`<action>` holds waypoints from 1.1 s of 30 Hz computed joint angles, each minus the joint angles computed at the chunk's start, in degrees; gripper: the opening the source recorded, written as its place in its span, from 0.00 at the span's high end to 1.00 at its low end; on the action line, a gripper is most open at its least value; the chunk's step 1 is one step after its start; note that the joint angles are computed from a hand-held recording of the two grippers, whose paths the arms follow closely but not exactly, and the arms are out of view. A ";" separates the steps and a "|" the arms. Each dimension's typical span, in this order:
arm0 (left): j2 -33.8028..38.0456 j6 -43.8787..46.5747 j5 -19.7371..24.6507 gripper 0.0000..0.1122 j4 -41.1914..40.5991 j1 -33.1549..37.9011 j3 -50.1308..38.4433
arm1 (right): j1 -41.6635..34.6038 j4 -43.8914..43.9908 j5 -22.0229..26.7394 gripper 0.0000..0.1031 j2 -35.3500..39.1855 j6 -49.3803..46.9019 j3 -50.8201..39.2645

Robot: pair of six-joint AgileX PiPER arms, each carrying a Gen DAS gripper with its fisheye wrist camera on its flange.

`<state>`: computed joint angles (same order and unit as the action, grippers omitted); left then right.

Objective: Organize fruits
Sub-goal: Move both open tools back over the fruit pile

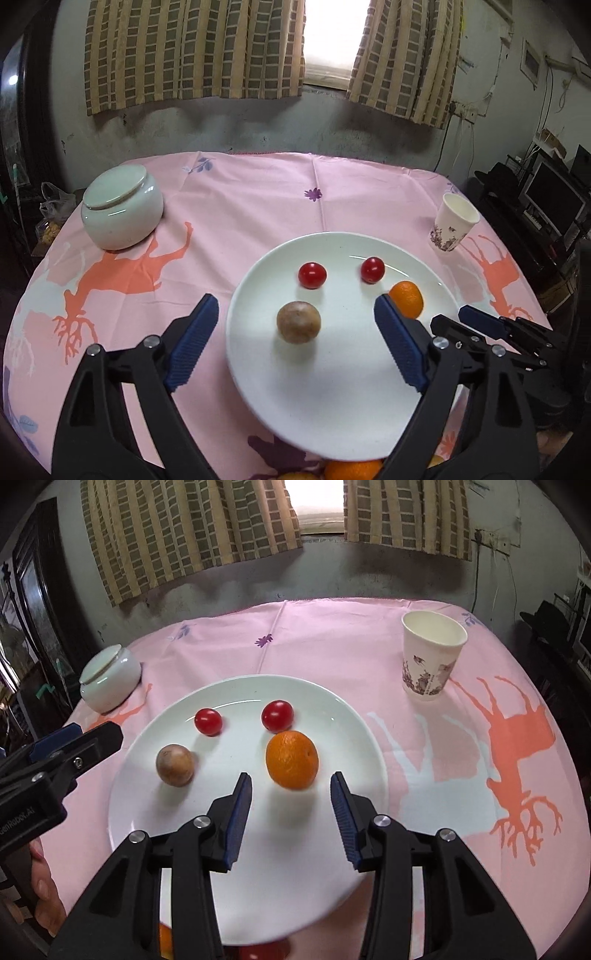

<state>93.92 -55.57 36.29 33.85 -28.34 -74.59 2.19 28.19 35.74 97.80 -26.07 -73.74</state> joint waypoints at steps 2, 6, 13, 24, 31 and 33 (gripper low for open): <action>-4.51 -1.59 -0.35 0.19 0.54 -1.39 4.45 | -1.92 1.75 1.75 0.40 -3.03 -1.21 2.70; -12.69 -11.06 5.03 0.11 8.41 -7.43 12.58 | -4.78 6.84 1.13 0.39 -12.07 -8.52 11.73; -23.57 -19.53 8.92 0.10 10.36 -15.78 24.74 | -8.35 9.32 2.56 0.38 -26.52 -19.29 26.78; -26.42 -18.61 5.80 0.10 7.94 -21.71 37.39 | -11.49 15.84 6.98 0.38 -31.17 -32.28 37.79; -27.87 -5.41 0.38 0.10 -4.87 -14.82 39.46 | -15.14 16.80 10.90 0.38 -29.18 -35.04 35.57; -27.98 -1.67 -0.96 0.10 -8.61 -14.35 39.59 | -14.36 15.98 10.26 0.38 -29.56 -34.67 35.79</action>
